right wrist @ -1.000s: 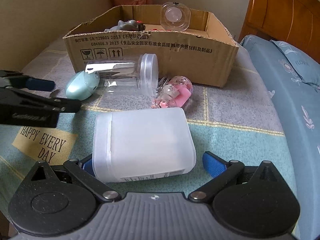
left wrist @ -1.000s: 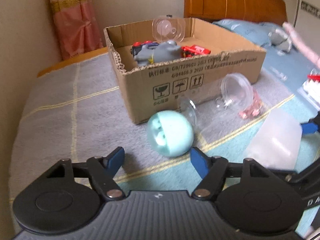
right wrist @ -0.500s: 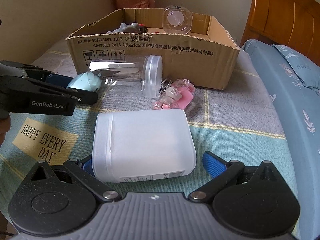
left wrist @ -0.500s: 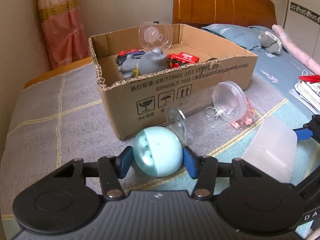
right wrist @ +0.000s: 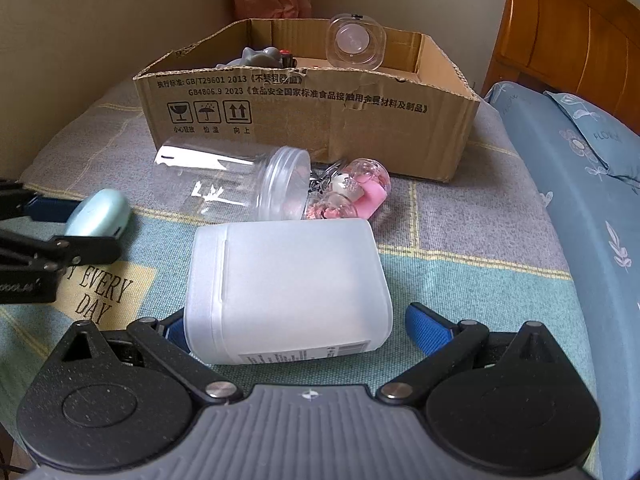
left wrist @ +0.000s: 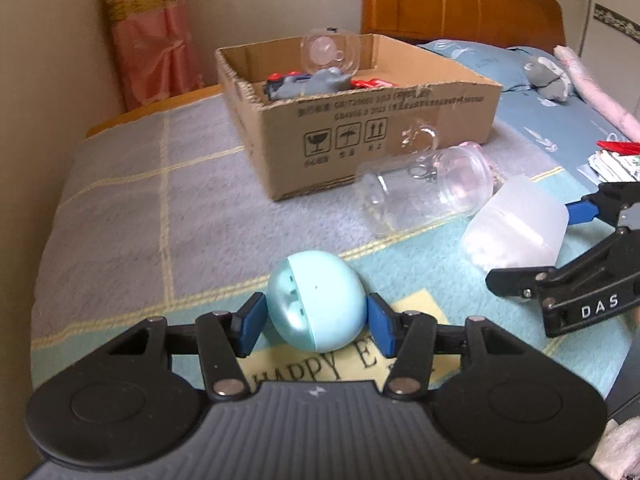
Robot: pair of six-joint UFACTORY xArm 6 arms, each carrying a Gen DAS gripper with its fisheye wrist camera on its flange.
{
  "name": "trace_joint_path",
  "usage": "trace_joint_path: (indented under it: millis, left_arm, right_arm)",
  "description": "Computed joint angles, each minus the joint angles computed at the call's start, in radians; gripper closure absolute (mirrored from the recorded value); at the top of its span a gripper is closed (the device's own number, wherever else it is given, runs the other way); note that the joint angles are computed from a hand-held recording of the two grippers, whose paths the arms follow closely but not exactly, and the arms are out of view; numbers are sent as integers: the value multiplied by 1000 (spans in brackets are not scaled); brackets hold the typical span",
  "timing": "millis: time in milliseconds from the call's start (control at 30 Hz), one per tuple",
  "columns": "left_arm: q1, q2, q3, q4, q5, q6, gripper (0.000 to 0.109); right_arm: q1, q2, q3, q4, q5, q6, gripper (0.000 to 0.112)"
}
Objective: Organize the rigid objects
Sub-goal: 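Grasp the light-blue egg-shaped case with the left gripper while the right holds the bottle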
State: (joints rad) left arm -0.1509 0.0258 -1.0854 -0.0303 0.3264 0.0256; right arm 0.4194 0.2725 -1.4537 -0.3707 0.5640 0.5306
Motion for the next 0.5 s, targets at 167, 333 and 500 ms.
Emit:
trace_joint_path:
  millis: [167,333,500]
  left_arm:
    - [-7,17,-30,104,29,-155,47]
    - [-19,35,-59,222,56,-305,47]
    - [-22,32,-58,266,61,-374,47]
  right_arm:
    - [0,8,-17,22,15,-29,9]
    - [-3,32,-60,75,47,-101,9]
    - [-3,54,-102,143,72,-202,9]
